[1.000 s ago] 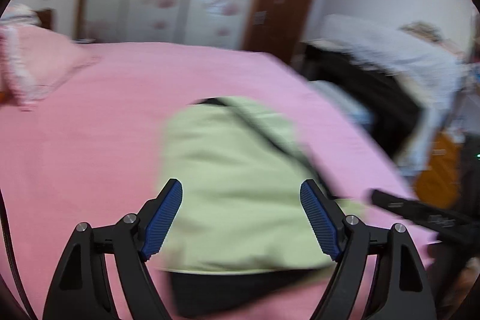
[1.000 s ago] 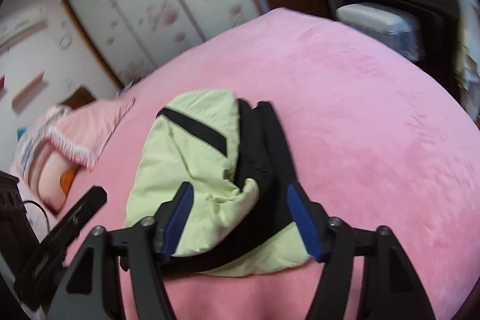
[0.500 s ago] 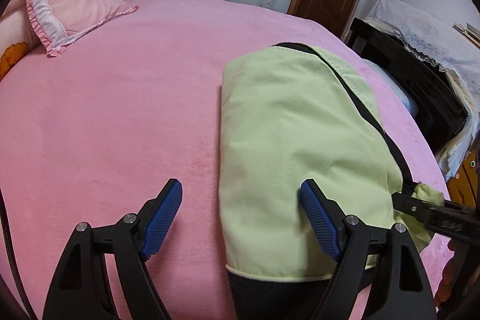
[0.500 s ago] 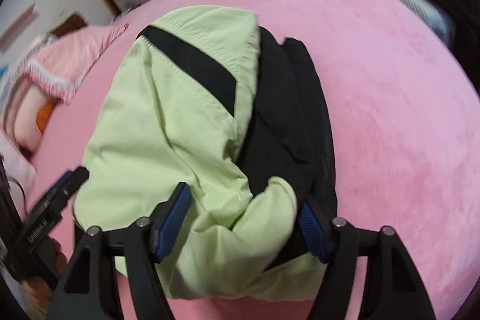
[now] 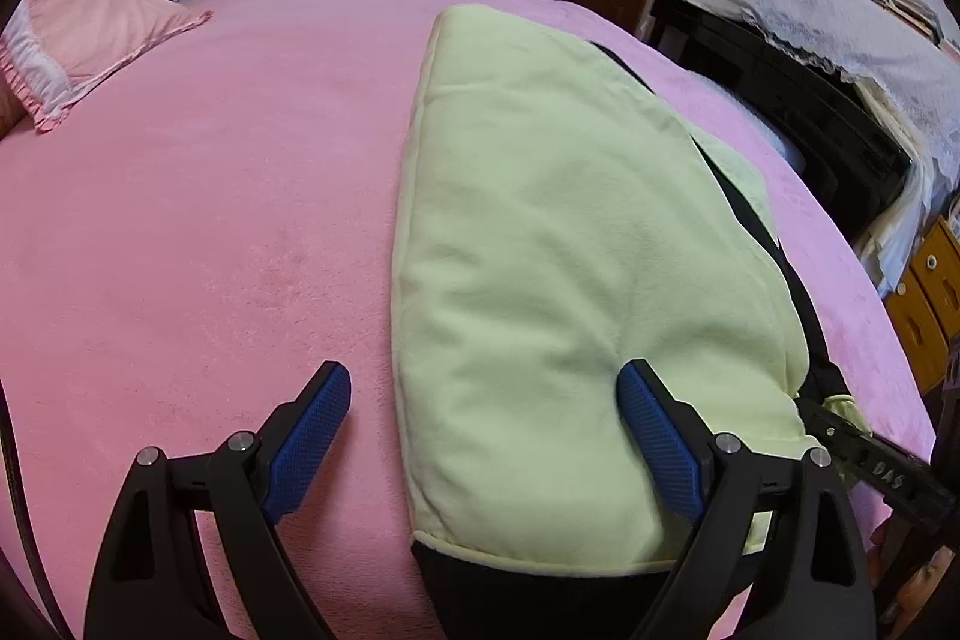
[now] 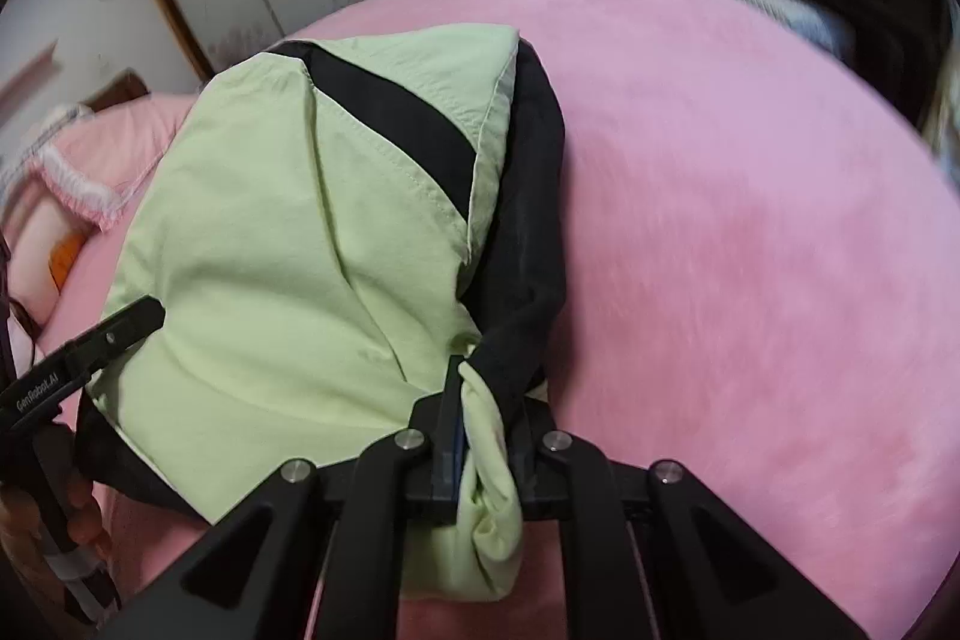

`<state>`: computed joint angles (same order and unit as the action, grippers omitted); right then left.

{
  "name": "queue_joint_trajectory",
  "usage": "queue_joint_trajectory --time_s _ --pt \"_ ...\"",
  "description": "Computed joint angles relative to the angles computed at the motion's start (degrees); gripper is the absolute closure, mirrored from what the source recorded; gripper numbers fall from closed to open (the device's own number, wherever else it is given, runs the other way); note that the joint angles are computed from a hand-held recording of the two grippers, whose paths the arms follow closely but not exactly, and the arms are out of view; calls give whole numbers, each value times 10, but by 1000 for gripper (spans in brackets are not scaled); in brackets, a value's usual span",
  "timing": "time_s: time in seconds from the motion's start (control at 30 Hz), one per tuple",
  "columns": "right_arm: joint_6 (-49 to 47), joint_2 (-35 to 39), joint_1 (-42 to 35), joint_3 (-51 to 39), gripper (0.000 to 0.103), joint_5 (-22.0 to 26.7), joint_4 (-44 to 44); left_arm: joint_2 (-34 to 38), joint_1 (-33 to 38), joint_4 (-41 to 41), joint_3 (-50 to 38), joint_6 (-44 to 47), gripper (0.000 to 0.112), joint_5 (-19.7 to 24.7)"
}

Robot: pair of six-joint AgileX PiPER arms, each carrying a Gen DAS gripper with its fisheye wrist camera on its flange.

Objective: Fold large clothes

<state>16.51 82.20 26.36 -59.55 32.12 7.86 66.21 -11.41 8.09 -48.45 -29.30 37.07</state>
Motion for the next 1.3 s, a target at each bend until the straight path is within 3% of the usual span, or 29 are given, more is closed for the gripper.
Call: queue_joint_trajectory --time_s 0.07,0.17,0.3,0.47,0.67,0.87,0.93,0.97,1.0,1.13,1.3 --pt "-24 -6 -19 -6 93 11 51 7 14 -22 -10 23 22 2" --pt "39 -13 -4 -53 64 65 -40 5 38 -61 -19 71 22 17" --pt "77 -37 0 -93 58 83 -109 -6 74 -117 -35 131 22 49" --pt "-17 25 -29 -182 57 110 -28 17 121 -164 -98 187 22 61" --pt "-38 178 -32 -345 57 181 12 123 125 -143 -187 178 22 84" --pt "-51 264 -25 -434 56 220 20 179 135 -175 -227 187 22 91" --pt "-58 276 -13 -444 69 221 6 188 130 -167 -232 173 25 97" --pt "-57 278 -6 -449 83 223 -17 191 131 -169 -234 172 27 103" --pt "-54 277 0 -452 90 222 -36 198 131 -172 -240 173 30 106" --pt "-23 239 16 -416 96 168 -126 196 121 -160 -236 166 30 98" --pt "-26 283 12 -433 95 176 -148 192 104 -149 -215 153 30 73"
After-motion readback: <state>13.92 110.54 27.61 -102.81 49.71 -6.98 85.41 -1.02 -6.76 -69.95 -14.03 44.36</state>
